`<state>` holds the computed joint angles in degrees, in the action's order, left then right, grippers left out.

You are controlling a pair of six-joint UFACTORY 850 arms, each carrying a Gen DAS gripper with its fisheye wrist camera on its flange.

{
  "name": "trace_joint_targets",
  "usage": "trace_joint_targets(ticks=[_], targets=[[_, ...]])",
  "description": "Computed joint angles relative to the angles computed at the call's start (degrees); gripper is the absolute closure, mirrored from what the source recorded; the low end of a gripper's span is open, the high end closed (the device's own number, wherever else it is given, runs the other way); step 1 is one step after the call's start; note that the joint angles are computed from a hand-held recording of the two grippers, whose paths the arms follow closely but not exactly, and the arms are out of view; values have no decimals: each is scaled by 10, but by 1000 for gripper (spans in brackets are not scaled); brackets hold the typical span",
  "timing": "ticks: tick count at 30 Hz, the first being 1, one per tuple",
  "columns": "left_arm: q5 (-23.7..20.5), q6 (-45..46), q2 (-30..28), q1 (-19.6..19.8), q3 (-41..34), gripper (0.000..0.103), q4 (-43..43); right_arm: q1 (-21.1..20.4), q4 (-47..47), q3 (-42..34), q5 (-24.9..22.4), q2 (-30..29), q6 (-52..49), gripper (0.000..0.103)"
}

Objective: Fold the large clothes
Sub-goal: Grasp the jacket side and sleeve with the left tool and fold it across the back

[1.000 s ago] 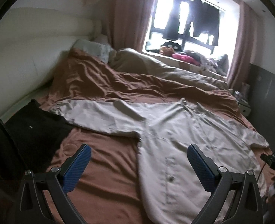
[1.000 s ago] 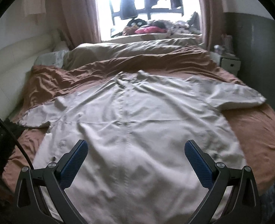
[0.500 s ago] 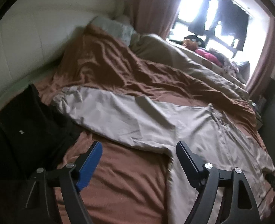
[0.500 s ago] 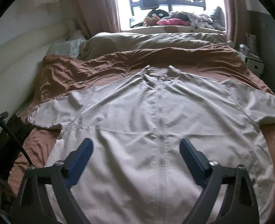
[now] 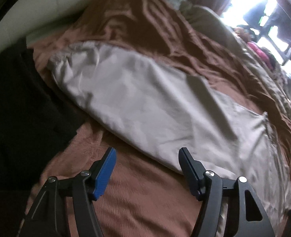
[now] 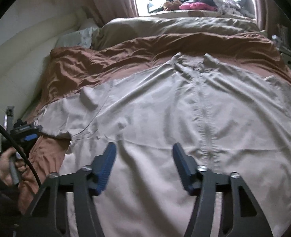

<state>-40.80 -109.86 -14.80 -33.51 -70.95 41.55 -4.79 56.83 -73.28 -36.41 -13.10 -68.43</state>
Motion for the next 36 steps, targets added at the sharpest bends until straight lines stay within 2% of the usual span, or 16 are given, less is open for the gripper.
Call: trace_joint_targets(ticks=[3,5,7,8,10,12,14,22,25,32,36], targets=[[31,-6,-9,18,9,36,-9,8,-9,-15,-6,-16,19,53],[28,7,-23,27,2,36,-22,13,-8,-20,-8,-23,23,54],[39,-1,-29,35,4,36,-23,19,-15,-26,-9,-29,30,61],[31,-14,-31,36,2,38,-8,21,-19,-32,-13,-33,36,62],[4,-7,-40,38,-11,56,-11,28,-18,-39,-20,-40,38,71],[-4,-12,-44,40,-17,90,-10,37,-18,-48,-27,-49,41,72],[6,-21,-33,41,-11,98,7,48,-9,-55,-33,-58,44,73],[-28,-31,2,9,-35,99,120,96,-8,-117,-64,-136,96,73],[-21,-32,15,4,-41,99,148,114,-7,-164,-83,-188,131,73],[-2,-9,6,-10,-78,100,175,149,-47,-281,-129,-305,235,73],[16,6,-1,-19,-96,100,172,160,-66,-326,-132,-345,267,73]])
